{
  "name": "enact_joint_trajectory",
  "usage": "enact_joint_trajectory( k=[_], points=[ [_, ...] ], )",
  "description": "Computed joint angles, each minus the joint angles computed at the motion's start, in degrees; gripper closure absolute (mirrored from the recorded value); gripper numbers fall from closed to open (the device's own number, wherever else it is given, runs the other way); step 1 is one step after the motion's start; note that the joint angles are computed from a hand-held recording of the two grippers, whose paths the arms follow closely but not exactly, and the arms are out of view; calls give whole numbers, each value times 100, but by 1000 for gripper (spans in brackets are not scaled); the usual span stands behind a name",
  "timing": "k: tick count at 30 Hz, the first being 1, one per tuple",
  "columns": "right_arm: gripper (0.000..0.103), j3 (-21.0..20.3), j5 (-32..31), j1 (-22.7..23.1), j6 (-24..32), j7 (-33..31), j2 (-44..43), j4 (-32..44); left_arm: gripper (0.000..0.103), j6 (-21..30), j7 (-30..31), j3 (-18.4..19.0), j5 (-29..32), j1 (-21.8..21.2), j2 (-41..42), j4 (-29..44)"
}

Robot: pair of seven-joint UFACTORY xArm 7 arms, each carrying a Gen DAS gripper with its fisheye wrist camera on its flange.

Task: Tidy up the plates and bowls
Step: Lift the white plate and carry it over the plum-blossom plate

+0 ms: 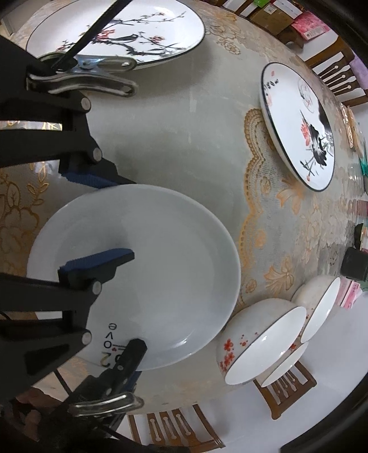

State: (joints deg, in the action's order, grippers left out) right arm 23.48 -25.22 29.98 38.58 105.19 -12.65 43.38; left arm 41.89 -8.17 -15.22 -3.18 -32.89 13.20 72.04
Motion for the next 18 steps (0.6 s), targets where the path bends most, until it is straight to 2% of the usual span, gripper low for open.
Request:
enact_joint_trajectory(
  k=[18],
  points=[
    [84,175,-526,161,293,459,138,393,63,-182,162,-13,-325,159,-830,-734]
  ],
)
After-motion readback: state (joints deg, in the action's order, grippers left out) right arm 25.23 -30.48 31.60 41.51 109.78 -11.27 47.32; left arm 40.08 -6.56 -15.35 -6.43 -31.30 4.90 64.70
